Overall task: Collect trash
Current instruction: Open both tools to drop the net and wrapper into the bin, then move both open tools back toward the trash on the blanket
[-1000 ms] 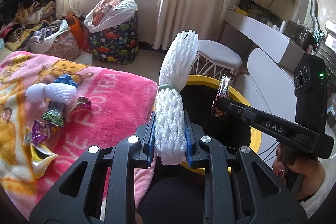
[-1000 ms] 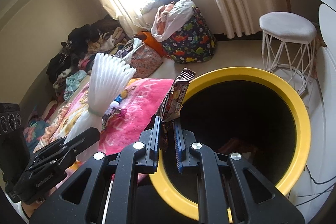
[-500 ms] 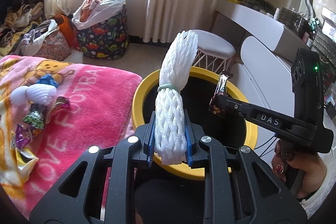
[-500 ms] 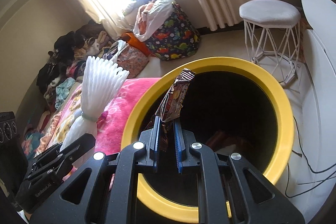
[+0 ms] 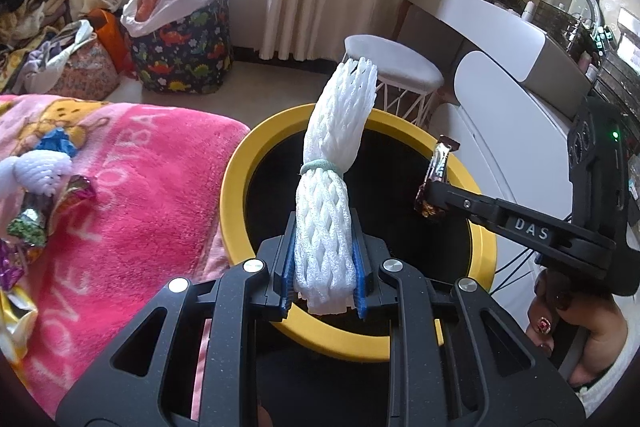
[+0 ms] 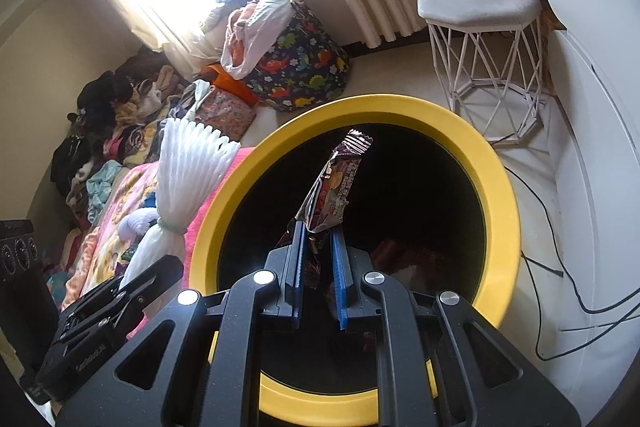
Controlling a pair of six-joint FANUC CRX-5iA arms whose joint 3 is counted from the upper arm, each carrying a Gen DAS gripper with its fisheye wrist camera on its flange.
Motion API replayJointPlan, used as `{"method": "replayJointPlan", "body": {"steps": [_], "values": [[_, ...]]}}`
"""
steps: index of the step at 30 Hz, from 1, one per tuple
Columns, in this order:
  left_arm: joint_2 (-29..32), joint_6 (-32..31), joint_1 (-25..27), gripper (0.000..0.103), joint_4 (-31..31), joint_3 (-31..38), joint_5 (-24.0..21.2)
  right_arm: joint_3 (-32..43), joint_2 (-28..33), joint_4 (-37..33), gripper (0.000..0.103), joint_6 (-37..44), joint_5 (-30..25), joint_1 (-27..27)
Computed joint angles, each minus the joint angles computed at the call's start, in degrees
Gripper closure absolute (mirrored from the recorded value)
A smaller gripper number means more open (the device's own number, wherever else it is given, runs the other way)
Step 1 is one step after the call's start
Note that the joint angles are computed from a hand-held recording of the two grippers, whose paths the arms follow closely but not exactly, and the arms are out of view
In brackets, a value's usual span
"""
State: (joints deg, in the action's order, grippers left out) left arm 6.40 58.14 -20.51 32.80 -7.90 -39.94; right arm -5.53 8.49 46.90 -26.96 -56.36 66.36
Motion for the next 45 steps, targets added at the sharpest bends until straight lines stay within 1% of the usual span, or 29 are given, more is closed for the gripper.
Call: {"method": "replayJointPlan", "body": {"steps": [2, 7, 8, 9, 11, 13, 14, 15, 16, 17, 19, 22, 27, 29, 35, 45], "values": [[0.53, 0.15, 0.02, 0.086, 0.01, 0.44, -0.18, 0.30, 0.16, -0.50, 0.088, 0.14, -0.27, 0.07], [1.93, 0.49, 0.28, 0.086, 0.14, 1.98, -0.83, 1.15, 0.71, -1.60, 0.088, 0.63, -0.86, 0.10], [2.10, 0.84, 0.35, 0.085, -0.28, 2.28, -0.86, 1.32, 0.82, -1.86, 0.086, 0.83, -1.02, 0.06], [2.16, 1.13, 0.35, 0.079, -0.37, 2.34, -0.89, 1.47, 0.93, -2.12, 0.083, 0.68, -1.15, 0.08], [2.19, 1.19, 0.65, 0.070, 0.20, 2.19, -0.95, 1.47, 0.92, -2.31, 0.071, 0.44, -1.35, 0.02], [1.97, 0.93, 0.82, 0.055, 0.60, 1.80, -0.80, 1.75, 1.10, -2.47, 0.070, 0.55, -1.82, 0.05], [1.76, 0.84, 0.86, 0.051, 0.62, 1.56, -0.41, 1.88, 1.17, -2.52, 0.067, 0.49, -1.91, 0.05], [1.56, 0.69, 0.95, 0.045, 0.86, 1.25, -0.16, 2.16, 1.34, -2.49, 0.064, 0.22, -2.35, 0.11], [1.36, 0.67, 1.12, 0.040, 1.29, 0.92, 0.04, 2.46, 1.55, -2.49, 0.060, 0.18, -2.61, 0.15], [1.18, 0.29, 1.32, 0.037, 2.02, 0.49, 0.15, 2.62, 1.68, -2.49, 0.058, 0.23, -2.75, 0.12], [0.74, -0.06, 1.75, 0.027, 3.23, -0.38, 0.84, 2.79, 1.79, -2.40, 0.057, 0.39, -2.95, 0.08], [-0.29, 0.44, 2.58, 0.022, 3.99, -1.59, 2.17, 3.16, 2.01, -2.21, 0.051, 1.19, -2.86, -0.04], [-2.40, 1.52, 4.37, 0.013, 3.83, -3.31, 4.47, 4.96, 3.23, -1.21, 0.049, 2.94, -2.55, -0.10], [-3.21, 2.10, 5.12, 0.012, 3.47, -3.88, 5.28, 6.01, 3.94, -0.86, 0.047, 4.02, -2.31, -0.27], [-4.99, 3.16, 7.61, 0.011, 3.45, -5.19, 7.20, 9.33, 5.97, -0.44, 0.047, 7.54, -1.72, -0.58], [-6.44, 3.91, 10.60, 0.011, 4.38, -6.50, 8.61, 16.03, 10.25, -1.09, 0.044, 14.37, -0.70, -1.12]]}}
